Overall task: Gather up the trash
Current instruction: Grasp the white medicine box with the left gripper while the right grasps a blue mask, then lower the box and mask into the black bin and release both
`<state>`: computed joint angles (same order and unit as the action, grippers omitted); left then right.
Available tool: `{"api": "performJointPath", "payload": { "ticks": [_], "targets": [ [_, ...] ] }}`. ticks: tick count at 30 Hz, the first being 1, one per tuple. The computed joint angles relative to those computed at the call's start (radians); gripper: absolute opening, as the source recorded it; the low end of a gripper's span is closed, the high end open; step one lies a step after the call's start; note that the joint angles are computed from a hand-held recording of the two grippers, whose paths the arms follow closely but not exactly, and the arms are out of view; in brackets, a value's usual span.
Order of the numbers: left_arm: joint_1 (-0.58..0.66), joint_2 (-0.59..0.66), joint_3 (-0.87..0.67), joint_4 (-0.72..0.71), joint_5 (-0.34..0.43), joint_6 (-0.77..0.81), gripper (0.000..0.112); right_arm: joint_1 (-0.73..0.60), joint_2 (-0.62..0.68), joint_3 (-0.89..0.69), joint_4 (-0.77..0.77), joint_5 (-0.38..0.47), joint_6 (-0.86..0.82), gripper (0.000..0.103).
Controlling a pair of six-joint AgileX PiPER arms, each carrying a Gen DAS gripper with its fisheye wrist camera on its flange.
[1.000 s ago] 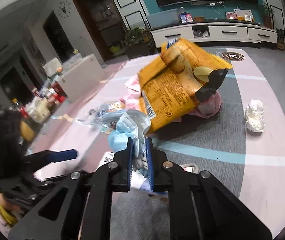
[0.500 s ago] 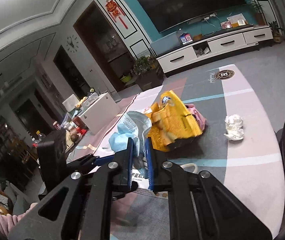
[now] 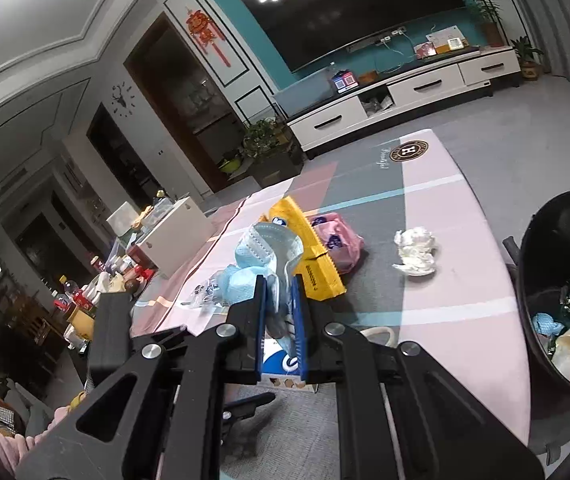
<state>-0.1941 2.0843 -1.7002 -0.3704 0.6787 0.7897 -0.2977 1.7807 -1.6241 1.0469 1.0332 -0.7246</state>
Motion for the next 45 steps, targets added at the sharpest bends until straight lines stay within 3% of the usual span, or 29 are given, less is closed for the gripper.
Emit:
{"api": "performJointPath", "payload": {
  "ticks": [4, 7, 11, 18, 22, 24, 28, 32, 39, 41, 45],
  "targets": [
    [0.020, -0.023, 0.029, -0.030, 0.011, 0.049, 0.051, 0.000, -0.003, 0.005, -0.008, -0.004, 0.006, 0.013],
    [0.031, -0.016, 0.027, -0.025, -0.008, 0.001, 0.062, -0.002, -0.005, 0.010, -0.007, -0.002, 0.007, 0.013],
    [0.076, 0.063, -0.096, -0.101, 0.084, -0.005, 0.063, -0.005, -0.008, 0.011, -0.008, 0.000, 0.007, 0.014],
    [0.051, 0.111, -0.158, -0.065, 0.134, -0.043, 0.066, -0.020, -0.006, 0.006, -0.016, 0.003, 0.025, 0.014],
    [0.026, 0.081, -0.114, -0.052, 0.142, -0.044, 0.050, -0.035, -0.014, 0.011, -0.010, 0.002, 0.022, 0.014],
    [0.005, 0.040, -0.045, -0.044, 0.104, -0.042, 0.041, -0.044, -0.023, 0.021, -0.003, -0.004, 0.016, 0.014],
    [-0.021, -0.010, 0.035, -0.046, 0.067, -0.075, 0.040, -0.061, -0.040, 0.040, 0.012, -0.017, 0.001, 0.014],
    [-0.020, -0.072, 0.115, -0.181, 0.053, -0.020, 0.040, -0.089, -0.061, 0.062, 0.027, -0.027, -0.011, 0.013],
    [-0.008, -0.127, 0.165, -0.477, 0.191, 0.184, 0.040, -0.189, -0.071, 0.076, 0.072, -0.010, -0.025, 0.014],
    [-0.022, -0.125, 0.144, -0.504, 0.205, 0.189, 0.040, -0.228, -0.073, 0.079, 0.082, -0.008, -0.024, 0.014],
    [-0.082, -0.115, 0.082, -0.477, 0.150, 0.111, 0.040, -0.299, -0.073, 0.086, 0.091, -0.013, -0.018, 0.014]
  ]
}}
